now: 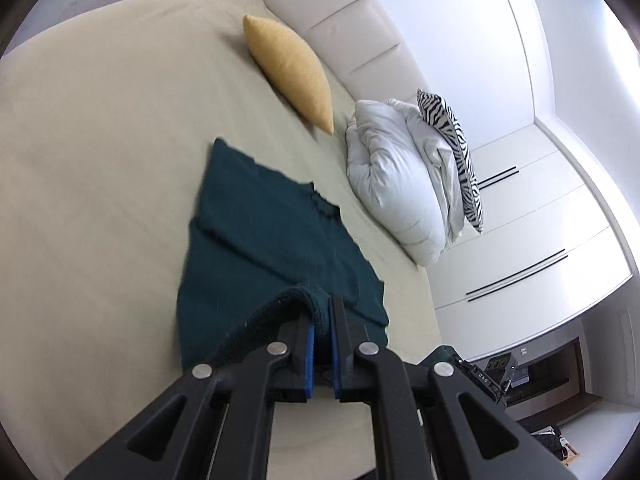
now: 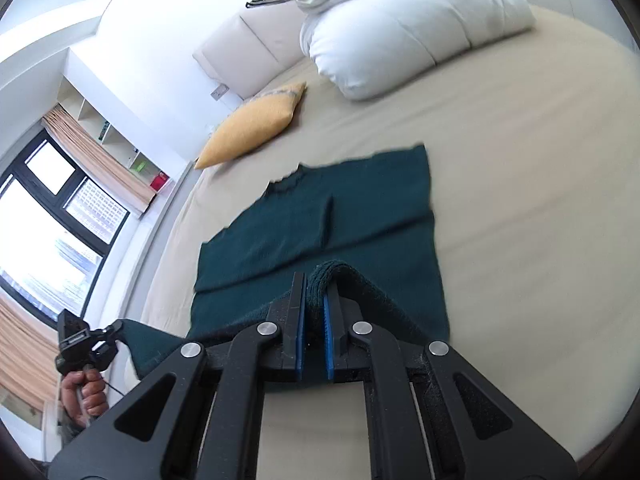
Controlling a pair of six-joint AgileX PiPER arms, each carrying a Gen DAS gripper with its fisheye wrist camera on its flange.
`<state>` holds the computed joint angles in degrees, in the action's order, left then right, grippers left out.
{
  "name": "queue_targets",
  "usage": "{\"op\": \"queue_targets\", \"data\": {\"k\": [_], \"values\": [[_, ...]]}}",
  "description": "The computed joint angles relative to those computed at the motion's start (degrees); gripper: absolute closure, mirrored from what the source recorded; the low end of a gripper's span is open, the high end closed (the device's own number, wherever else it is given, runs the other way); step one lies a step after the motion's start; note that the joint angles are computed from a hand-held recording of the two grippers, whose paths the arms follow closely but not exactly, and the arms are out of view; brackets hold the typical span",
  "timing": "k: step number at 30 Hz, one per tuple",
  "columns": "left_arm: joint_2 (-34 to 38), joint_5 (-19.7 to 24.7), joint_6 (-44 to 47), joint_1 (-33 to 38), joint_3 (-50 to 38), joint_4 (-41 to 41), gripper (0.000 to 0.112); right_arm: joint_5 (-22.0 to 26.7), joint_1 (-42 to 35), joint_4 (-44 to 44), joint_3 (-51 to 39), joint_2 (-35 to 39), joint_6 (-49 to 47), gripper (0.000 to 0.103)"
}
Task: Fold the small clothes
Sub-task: 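Lift the hem with both tools and fold it toward the collar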
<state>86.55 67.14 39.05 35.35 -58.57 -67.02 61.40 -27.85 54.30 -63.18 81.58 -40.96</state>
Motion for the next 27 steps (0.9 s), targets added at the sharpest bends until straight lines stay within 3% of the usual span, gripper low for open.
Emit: {"op": "queue_targets", "data": {"k": [6,13,17,23,27], "values": [[10.79,-6.53,-4.95,-5.82,-12.23,-0.10,0.106,-8.96,10.73,-6.59,-15.51,12.24,9.01,0.097],[25.43,-12.30,-12.11,-10.83,-28.04,1.32,0.106,-12.79,15.95,-13.42,-33.36,29.31,19.33,0.097],[33.43,-14.18,-18.54,-13.25,-39.04,5.13,0.106,-13.08,17.72,-16.95,-44.17,38.74,25.50,0.097],[44.46,-13.73,-27.98,-15.72,-55.60,12.73,0.106,-9.55,18.24,-22.03,-63.03,53.12,35.07,0.097],[52.28,-11.30,-35.91,-17.57,-67.52,21.07,0.105,-1.91,18.12,-26.01,-82.32,65.55,43.62,0.095]]}}
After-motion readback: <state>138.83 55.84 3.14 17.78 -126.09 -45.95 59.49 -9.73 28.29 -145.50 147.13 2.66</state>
